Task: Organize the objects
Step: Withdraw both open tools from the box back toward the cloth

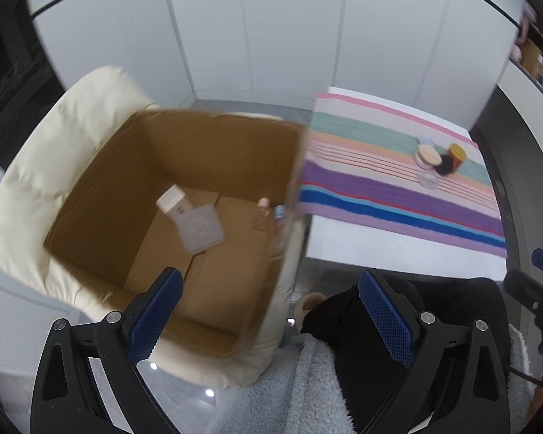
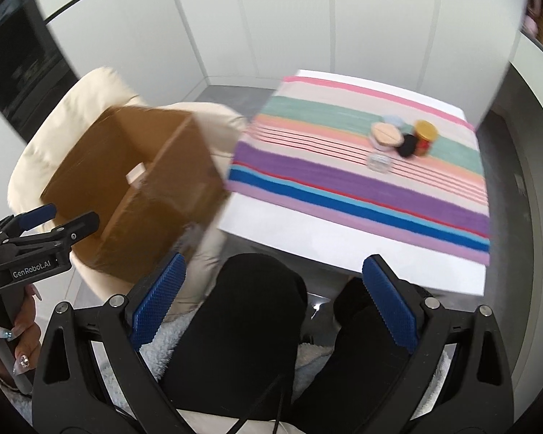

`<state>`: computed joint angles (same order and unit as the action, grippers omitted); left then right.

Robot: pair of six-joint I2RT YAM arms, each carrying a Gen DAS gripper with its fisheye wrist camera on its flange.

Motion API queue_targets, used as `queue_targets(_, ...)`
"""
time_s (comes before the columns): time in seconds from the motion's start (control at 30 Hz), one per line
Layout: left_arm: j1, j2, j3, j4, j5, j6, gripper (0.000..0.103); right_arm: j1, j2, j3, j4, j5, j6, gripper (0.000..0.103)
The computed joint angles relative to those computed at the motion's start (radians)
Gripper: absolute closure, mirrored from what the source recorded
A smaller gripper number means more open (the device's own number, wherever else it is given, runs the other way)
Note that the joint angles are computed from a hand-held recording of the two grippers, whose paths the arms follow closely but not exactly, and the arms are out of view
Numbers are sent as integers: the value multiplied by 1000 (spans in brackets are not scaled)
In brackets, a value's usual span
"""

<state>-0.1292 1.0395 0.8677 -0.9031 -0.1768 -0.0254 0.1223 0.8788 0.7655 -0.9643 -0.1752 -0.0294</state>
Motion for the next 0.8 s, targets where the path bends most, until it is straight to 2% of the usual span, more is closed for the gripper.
queue_targets(0.27, -243, 177, 70, 85, -62, -133, 4, -540, 50, 3, -51, -162, -344, 3)
queue_targets(0.4, -330, 272, 110, 127, -66, -180, 4, -716, 144, 17, -19, -194, -448, 3)
queue_targets(0.57, -393, 436, 187, 202, -58, -217, 4, -828, 288, 32, 109, -202, -491, 3)
queue_targets(0.8, -439, 730, 360, 297, -65, -264, 4, -797, 516, 82, 302, -168, -438, 3)
